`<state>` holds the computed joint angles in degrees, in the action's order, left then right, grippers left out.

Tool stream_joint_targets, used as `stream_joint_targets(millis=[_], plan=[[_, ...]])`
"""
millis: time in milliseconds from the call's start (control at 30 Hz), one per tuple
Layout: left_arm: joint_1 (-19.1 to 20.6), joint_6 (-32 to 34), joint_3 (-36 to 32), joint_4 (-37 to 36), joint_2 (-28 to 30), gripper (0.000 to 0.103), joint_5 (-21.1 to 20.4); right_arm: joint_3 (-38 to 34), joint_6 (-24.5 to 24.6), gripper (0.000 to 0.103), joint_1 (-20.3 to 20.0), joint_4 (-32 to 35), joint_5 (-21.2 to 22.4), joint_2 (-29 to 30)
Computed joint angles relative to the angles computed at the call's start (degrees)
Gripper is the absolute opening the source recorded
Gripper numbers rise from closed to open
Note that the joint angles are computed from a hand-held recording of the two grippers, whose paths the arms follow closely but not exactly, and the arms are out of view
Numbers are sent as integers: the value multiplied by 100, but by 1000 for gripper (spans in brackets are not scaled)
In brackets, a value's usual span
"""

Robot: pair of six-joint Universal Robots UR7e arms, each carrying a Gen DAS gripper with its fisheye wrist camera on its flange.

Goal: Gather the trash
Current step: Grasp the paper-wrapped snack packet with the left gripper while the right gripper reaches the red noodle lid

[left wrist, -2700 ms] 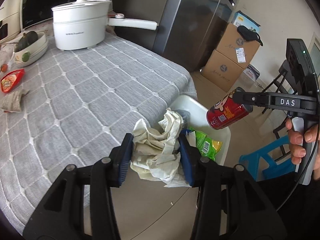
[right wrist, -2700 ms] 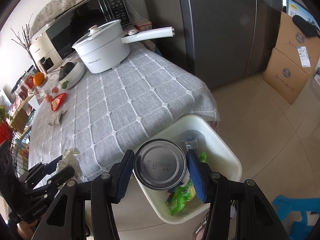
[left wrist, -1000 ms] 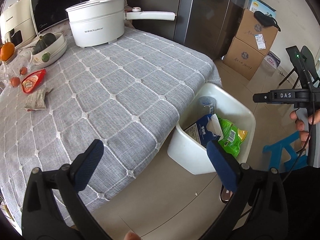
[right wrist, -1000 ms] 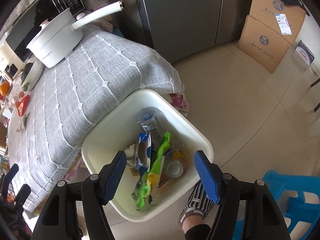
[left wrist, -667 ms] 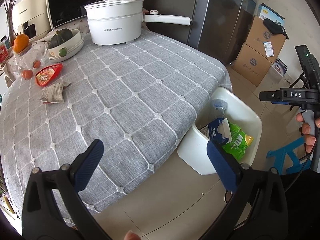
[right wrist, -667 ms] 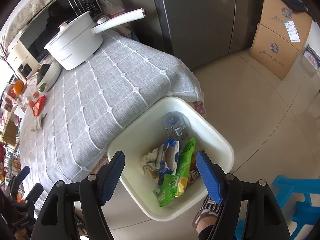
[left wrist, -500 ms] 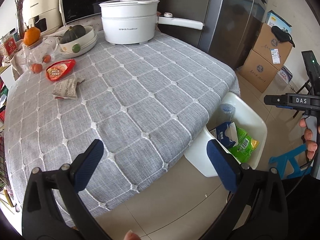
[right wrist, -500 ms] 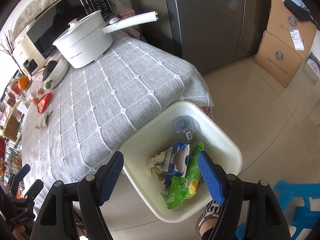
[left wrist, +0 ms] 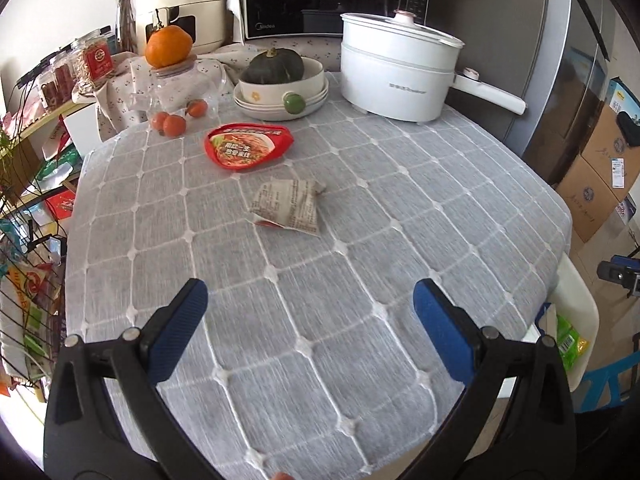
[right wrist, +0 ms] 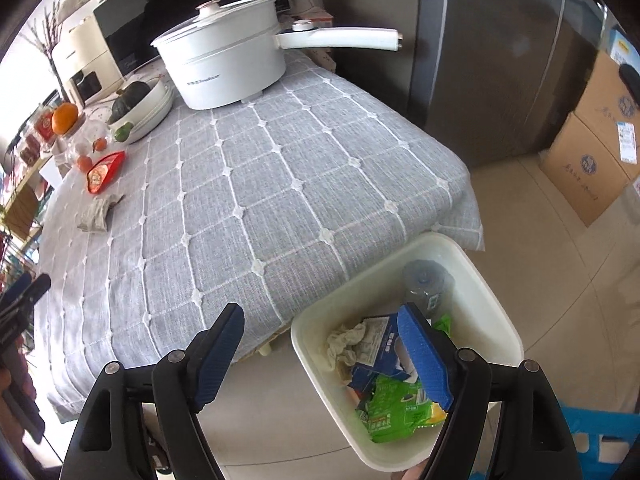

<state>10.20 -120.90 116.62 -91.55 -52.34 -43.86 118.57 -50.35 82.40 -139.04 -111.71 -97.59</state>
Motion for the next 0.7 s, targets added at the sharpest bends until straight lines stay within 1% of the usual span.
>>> stream_joint_targets(millis=[100,200,333,433,467,533,567,600,667,700], plan=[[252,223,282,-266,-223,102,221,122,-162,80,183,-184,-66,90],[550,573,414,-588,-262,102,445,172,-217,81,274,-177,-79,145],[960,990,344,-769,-152,102,701,300,-416,81,357,-465,-210,240],[1211,1082,258,-761,-73,102,854,409,-591,81,399,-784,-366,337],[1285,1174,270,-852,-56,99,875,416,-600,81,403,-831,-409,365],[1440,1476,328,-1164,-41,84,853,390,-540,81,396,-850,-469,437],[1502,1647,386,-1383,-54,68,812,370,-496,81,390,-852,-489,471],[1521,1714,441,-1531,-65,68,792,356,-456,81,388,-859,-502,499],[1426,1587,578,-1679,-112,66,907,351,-403,81,395,-917,-520,542],[1384,1514,602,-1650,-149,65,887,367,-385,81,409,-958,-525,555]])
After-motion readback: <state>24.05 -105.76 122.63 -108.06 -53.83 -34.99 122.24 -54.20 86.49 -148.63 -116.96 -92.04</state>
